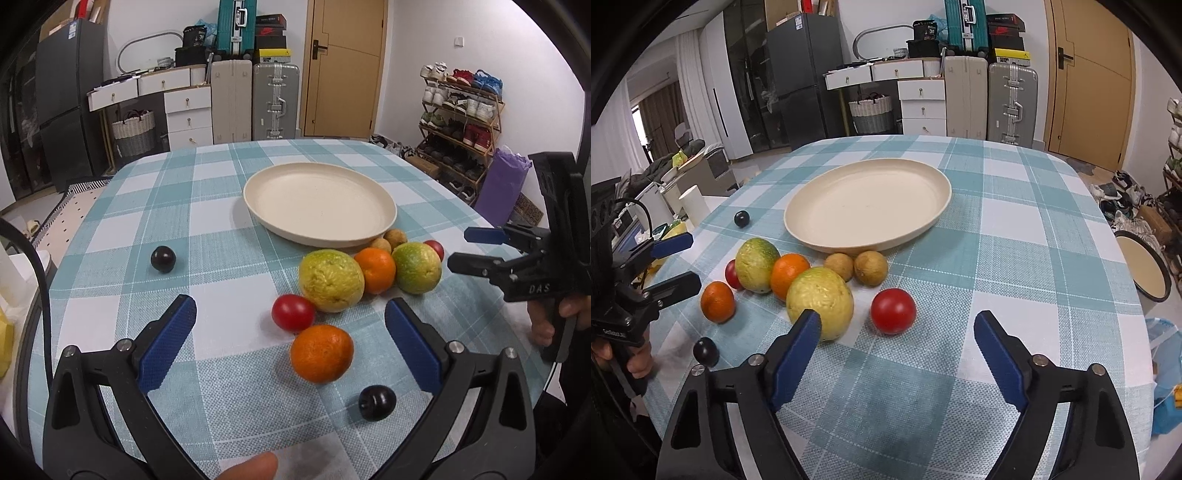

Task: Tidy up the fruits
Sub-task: 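Close the left gripper on the mandarin orange while the right gripper grasps the red tomato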

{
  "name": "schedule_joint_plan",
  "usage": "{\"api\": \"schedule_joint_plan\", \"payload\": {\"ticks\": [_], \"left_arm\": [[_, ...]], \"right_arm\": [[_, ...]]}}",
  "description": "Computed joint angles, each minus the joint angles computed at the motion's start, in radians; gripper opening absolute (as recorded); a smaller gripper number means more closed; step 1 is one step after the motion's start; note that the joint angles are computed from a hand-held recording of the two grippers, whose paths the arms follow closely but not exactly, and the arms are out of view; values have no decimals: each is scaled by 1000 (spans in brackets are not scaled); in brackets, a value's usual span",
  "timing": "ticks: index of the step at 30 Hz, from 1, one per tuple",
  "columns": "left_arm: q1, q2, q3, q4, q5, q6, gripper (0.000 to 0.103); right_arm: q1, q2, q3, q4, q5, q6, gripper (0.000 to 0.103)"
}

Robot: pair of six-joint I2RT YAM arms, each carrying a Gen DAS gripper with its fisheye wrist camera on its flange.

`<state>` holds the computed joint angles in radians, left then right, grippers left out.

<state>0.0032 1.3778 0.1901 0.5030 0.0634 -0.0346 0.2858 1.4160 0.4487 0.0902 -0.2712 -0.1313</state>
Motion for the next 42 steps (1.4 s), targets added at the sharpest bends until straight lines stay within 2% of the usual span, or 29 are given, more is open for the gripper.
{"api": "schedule_joint_plan", "payload": {"ticks": [3,5,8,13,18,21,25,30,33,35,37,40,42], "left_arm": [[2,21,3,-6,20,9,98],[-7,37,6,-6,15,14,89],[-13,69,18,-11,19,13,86],[-29,93,26,-12,31,25,86],[-50,116,47,-47,20,23,80],[-40,116,49,-56,35,27,79],[-29,144,70,-76,53,31,71],[-17,165,86,-88,78,38,66],[-23,169,92,-96,77,37,56],[-20,182,103,-108,103,48,43],[-29,186,105,-112,101,48,37],[-27,192,105,-106,118,49,37],[-27,192,105,-103,126,55,37]], "right_arm": [[5,21,5,9,11,-2,85],[5,41,11,16,21,2,83],[-4,77,35,10,30,12,77],[-24,119,66,-1,17,3,74],[-7,159,91,-16,31,-6,66],[2,172,101,-18,34,-15,64],[10,186,114,-23,41,-17,63],[9,188,118,-26,39,-20,61],[7,194,122,-28,33,-12,61],[9,197,125,-27,34,-12,59],[13,201,128,-29,33,-14,58],[23,205,133,-32,35,-24,51],[25,208,136,-32,27,-27,50]]}}
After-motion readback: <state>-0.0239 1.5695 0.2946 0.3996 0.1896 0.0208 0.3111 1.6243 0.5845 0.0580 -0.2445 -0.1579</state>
